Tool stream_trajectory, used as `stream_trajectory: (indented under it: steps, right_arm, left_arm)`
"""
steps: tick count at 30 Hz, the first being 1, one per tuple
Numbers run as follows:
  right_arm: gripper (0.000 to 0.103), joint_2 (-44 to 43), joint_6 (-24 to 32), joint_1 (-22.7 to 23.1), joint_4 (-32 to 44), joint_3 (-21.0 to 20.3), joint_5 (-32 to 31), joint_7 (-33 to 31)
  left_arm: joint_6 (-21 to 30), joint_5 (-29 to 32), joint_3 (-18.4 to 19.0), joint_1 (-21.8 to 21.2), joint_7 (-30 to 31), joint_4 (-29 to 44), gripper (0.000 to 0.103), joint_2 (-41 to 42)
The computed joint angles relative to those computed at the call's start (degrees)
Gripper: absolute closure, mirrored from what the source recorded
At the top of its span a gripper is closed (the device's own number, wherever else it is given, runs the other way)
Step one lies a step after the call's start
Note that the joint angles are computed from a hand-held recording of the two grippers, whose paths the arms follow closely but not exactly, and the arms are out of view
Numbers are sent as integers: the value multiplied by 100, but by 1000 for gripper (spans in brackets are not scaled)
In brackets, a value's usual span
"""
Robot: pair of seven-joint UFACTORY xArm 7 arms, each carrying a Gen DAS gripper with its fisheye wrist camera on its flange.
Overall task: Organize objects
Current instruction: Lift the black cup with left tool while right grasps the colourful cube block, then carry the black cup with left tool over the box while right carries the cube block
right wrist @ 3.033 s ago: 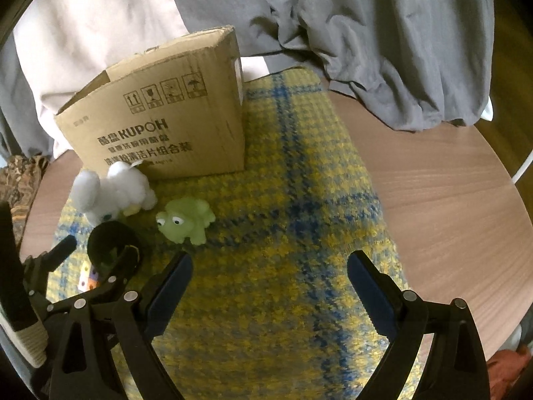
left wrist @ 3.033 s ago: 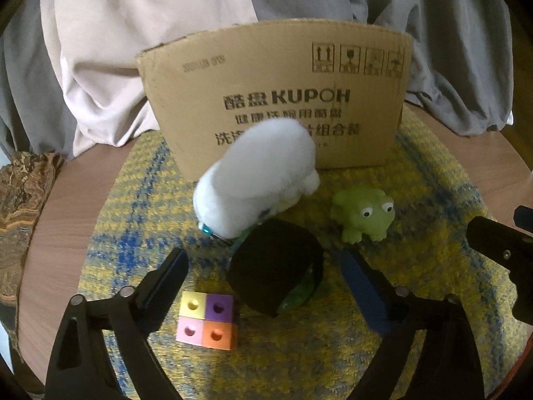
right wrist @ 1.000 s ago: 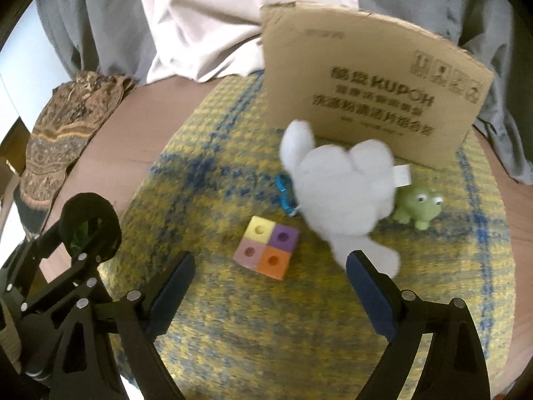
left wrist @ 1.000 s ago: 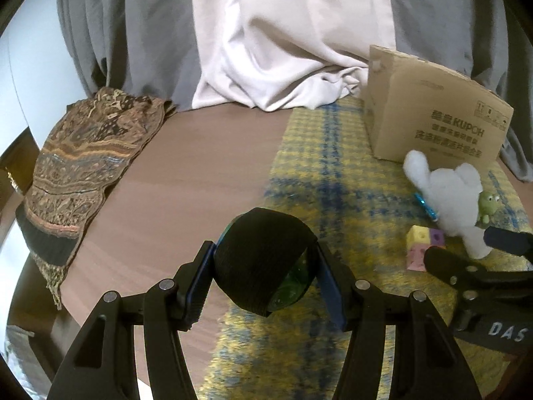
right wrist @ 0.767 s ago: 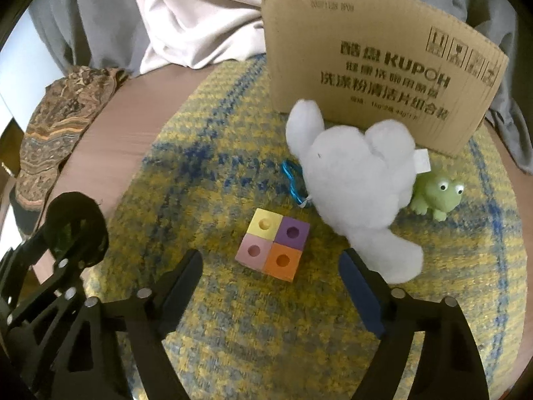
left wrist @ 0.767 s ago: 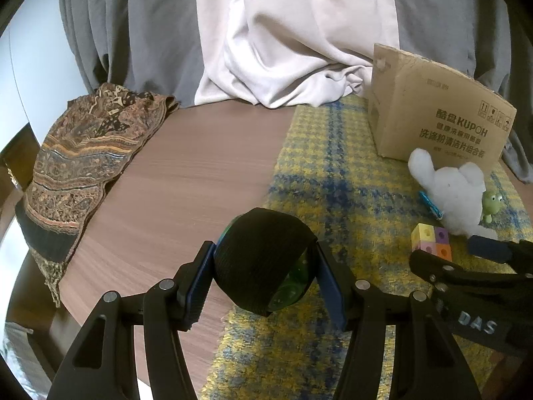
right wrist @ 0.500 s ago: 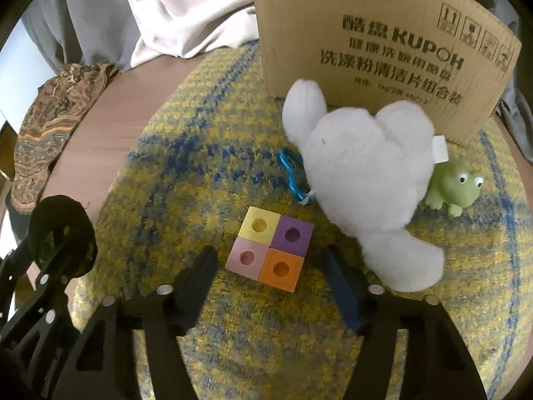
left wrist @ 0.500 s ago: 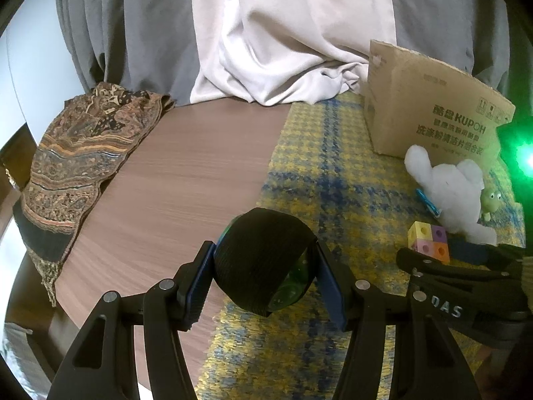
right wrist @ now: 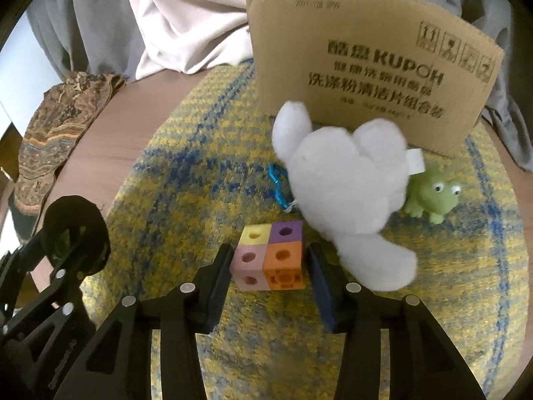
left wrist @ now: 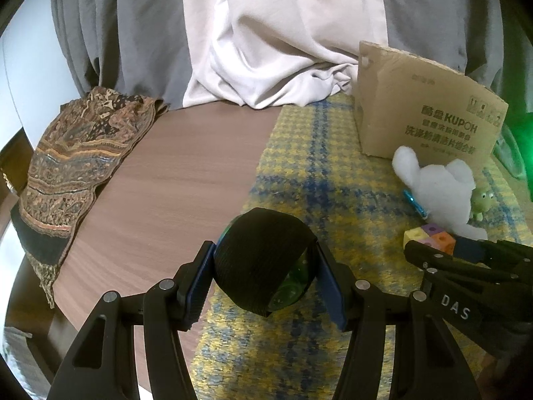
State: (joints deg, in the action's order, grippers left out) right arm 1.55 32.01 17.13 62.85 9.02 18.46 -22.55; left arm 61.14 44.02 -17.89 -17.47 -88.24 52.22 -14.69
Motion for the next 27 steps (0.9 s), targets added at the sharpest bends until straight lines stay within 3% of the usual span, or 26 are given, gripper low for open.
stream_trajectory:
  steps: [27]
  right_arm:
    - [60,-402,108,-527,341,-444,547,-507]
  left_arm:
    - [88,652,281,-594,465,1806,45,1265]
